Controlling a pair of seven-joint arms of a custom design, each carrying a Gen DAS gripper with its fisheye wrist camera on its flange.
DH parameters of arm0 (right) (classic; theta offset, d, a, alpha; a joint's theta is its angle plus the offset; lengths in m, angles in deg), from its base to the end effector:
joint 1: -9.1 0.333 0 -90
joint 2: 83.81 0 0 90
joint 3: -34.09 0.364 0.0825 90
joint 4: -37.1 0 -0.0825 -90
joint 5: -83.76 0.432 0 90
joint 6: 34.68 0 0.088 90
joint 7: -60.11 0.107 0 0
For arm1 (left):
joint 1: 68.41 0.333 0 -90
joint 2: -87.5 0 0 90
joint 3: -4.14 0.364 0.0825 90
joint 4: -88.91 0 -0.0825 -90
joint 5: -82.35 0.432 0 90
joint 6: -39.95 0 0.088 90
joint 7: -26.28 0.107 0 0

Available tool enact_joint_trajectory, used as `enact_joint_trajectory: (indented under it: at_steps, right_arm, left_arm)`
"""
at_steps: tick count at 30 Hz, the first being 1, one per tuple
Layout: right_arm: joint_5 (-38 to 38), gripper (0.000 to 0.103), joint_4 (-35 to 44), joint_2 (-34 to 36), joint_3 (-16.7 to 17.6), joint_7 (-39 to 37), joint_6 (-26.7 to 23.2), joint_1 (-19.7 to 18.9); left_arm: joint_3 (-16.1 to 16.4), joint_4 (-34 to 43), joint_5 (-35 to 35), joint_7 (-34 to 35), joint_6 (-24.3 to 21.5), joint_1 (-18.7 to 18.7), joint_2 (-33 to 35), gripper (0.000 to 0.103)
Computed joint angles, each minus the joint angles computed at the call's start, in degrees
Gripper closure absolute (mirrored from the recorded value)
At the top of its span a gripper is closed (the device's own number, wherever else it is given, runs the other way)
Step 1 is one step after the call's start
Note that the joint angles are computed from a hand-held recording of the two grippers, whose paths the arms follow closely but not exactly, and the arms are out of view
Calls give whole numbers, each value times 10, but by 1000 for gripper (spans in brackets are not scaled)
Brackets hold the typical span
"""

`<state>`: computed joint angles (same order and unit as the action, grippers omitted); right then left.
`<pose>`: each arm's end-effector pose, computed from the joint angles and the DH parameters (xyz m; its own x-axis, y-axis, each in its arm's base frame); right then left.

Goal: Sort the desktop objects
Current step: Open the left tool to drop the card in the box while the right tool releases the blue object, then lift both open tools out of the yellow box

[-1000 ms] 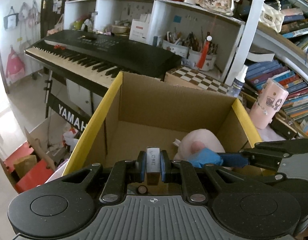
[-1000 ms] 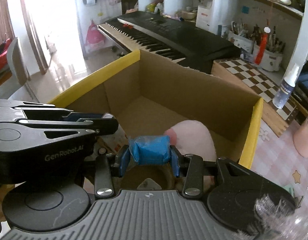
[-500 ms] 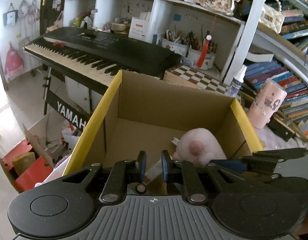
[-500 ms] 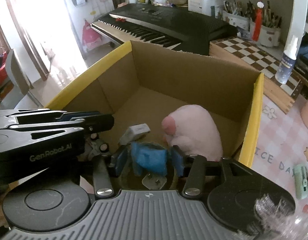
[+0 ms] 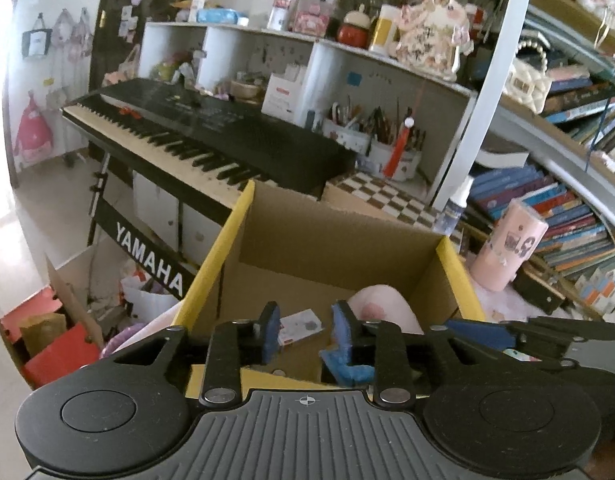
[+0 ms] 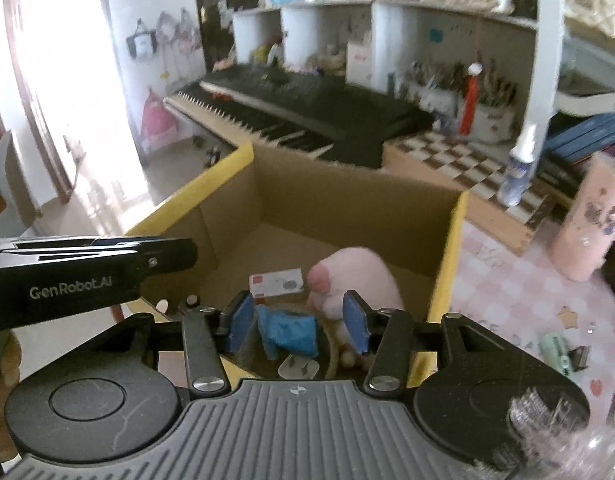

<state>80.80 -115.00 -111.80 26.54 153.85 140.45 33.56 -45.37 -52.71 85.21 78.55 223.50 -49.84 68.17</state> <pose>0.4261 0.1289 0.5185 0.2931 -0.9535 -0.0696 -0.6203 -0.1343 -0.7728 0.4348 -0.3002 0.5031 -0.1602 -0.9557 0.2468 -0.6025 -0.1034 -0.7914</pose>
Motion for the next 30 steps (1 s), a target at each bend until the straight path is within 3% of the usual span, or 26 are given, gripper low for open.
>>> enact_joint_trajectory:
  at_steps: [4,6,16,24,30]
  right_arm:
    - [-24,56,-28,-35,53,47,17,-59]
    - [-36,56,-40,-53,69,70,17,-77]
    - [-90,56,-110,-166,134,197,-18,-146]
    - [-122,55,-165,-278,171,295,-84,-158]
    - [-144,53,-198,-362,201,372,-153,-137]
  left_arm:
    - [16,-20,-12,7,16,-22,-20,63]
    - [26,-30,-23,16,23,-38,-28,57]
    - [89,-83,-82,82,43,-143,-64,43]
    - [135,-124,-116,110,22,-224,-101,42]
    - [135,-154,-122,90,-14,-245,-152,42]
